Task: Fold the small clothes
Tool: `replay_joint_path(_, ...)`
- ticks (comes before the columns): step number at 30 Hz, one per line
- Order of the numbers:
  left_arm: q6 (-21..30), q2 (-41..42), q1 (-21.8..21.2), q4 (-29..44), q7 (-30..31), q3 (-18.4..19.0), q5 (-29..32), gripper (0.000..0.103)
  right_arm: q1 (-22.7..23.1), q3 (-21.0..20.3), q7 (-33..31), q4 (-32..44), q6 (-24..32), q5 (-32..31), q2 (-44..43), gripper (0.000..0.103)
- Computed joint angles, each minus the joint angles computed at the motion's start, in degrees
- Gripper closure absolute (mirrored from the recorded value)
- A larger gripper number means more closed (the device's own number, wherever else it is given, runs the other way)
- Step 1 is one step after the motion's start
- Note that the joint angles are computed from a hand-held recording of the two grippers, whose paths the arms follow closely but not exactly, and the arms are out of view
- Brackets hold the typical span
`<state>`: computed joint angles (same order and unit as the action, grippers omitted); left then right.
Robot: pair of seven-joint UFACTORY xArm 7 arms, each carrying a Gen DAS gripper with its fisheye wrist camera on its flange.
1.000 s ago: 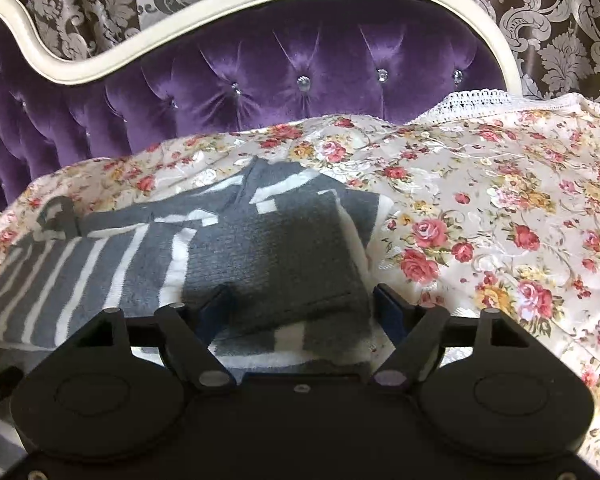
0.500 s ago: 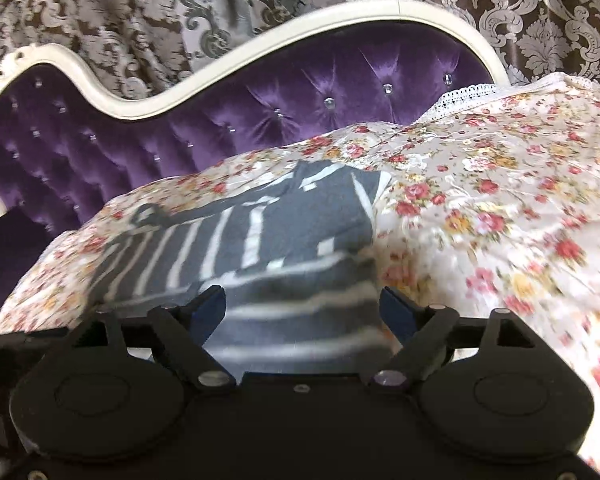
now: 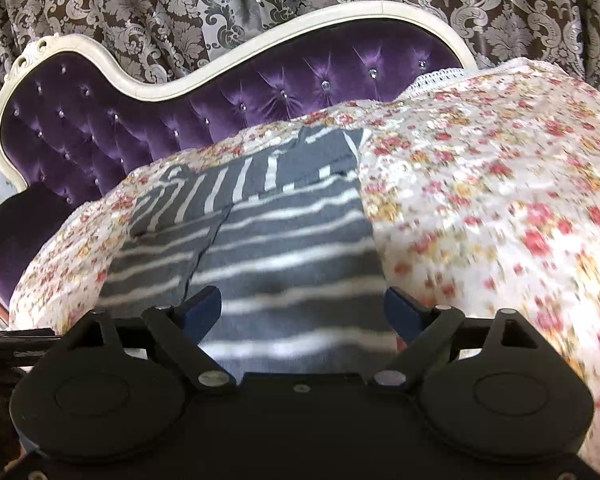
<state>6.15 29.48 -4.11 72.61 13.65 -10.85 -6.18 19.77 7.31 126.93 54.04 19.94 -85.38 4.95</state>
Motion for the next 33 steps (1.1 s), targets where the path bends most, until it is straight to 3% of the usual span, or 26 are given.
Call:
replay_joint_path(5,-1.28,-3.82,3.05,-6.24,1.21,-2.96,-2.34,0.006,0.74,1.0,4.61,-3.03,0.8,-0.99,-1.93,0.013)
replay_joint_path(11,-2.09,-5.72,4.15,-9.58,1.84,-3.76,-3.84,0.006,1.16,1.95,6.12,-5.28,2.58,0.11,-2.9,0.013)
replay_joint_path(18,0.32,-4.97,0.66,-8.94,-0.86,0.35,-2.03,0.006,1.04,2.04,6.93,-6.31,2.21,0.61,-2.82,0.013)
replay_joint_path(24,-1.35,-4.91,-1.52,-9.76,-2.59,2.63,0.58,0.005,1.09,1.95,6.53,-6.29,1.78,1.21,-2.36,0.013)
replay_joint_path(33,-1.26,-4.5,0.26,-9.46,-2.13,1.06,0.9,0.005,1.11,1.51,4.29,-5.86,0.73,2.81,-1.5,0.012)
